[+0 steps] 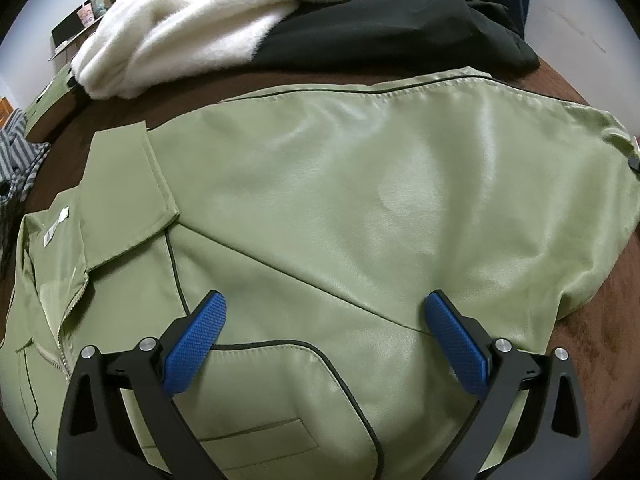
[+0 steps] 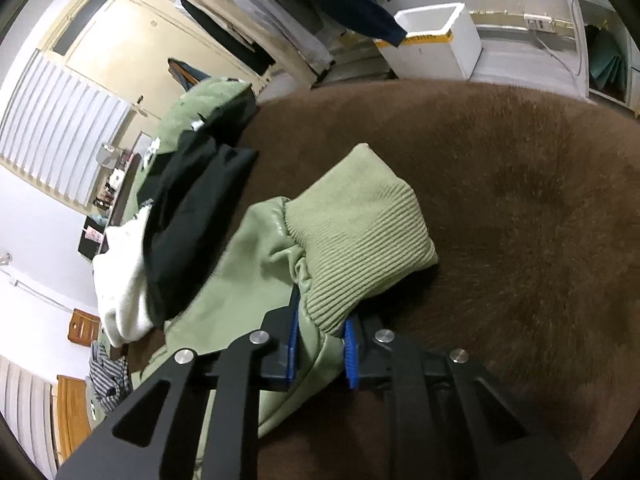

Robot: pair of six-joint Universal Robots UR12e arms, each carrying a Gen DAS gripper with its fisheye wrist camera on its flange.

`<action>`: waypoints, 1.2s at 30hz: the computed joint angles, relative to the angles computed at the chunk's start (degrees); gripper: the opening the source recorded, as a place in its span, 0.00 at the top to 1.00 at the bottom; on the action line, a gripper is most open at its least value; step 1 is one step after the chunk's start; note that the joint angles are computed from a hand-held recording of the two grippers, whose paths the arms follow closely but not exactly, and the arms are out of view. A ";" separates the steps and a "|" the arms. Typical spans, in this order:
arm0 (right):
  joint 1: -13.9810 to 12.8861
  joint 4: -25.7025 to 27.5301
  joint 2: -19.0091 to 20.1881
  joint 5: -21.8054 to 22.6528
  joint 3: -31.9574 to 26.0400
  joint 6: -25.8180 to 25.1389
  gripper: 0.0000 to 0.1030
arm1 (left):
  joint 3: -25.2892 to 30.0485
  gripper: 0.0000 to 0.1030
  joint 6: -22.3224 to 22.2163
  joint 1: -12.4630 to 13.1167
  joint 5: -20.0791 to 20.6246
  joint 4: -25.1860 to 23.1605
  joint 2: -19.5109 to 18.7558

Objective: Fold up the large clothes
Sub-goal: 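Lift the cuff with the right tool and lay it across the jacket front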

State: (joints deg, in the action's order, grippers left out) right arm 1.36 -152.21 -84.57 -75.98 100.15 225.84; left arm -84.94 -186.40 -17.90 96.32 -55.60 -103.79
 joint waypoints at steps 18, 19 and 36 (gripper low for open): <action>9.89 -3.31 1.40 -0.77 -15.30 -6.12 0.82 | 2.42 0.06 1.67 1.16 1.53 -3.24 4.08; 10.56 -2.60 1.96 -0.43 -16.58 -6.87 0.82 | 2.10 0.06 1.74 1.66 1.71 -3.23 4.82; 26.82 15.16 14.54 -2.98 -36.44 -27.55 0.82 | -11.51 0.06 -5.30 13.84 7.09 -5.84 21.03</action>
State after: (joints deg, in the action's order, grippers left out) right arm 28.18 -137.04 -70.04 -78.96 63.71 198.29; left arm -96.46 -191.70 -4.06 103.41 -61.44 -82.76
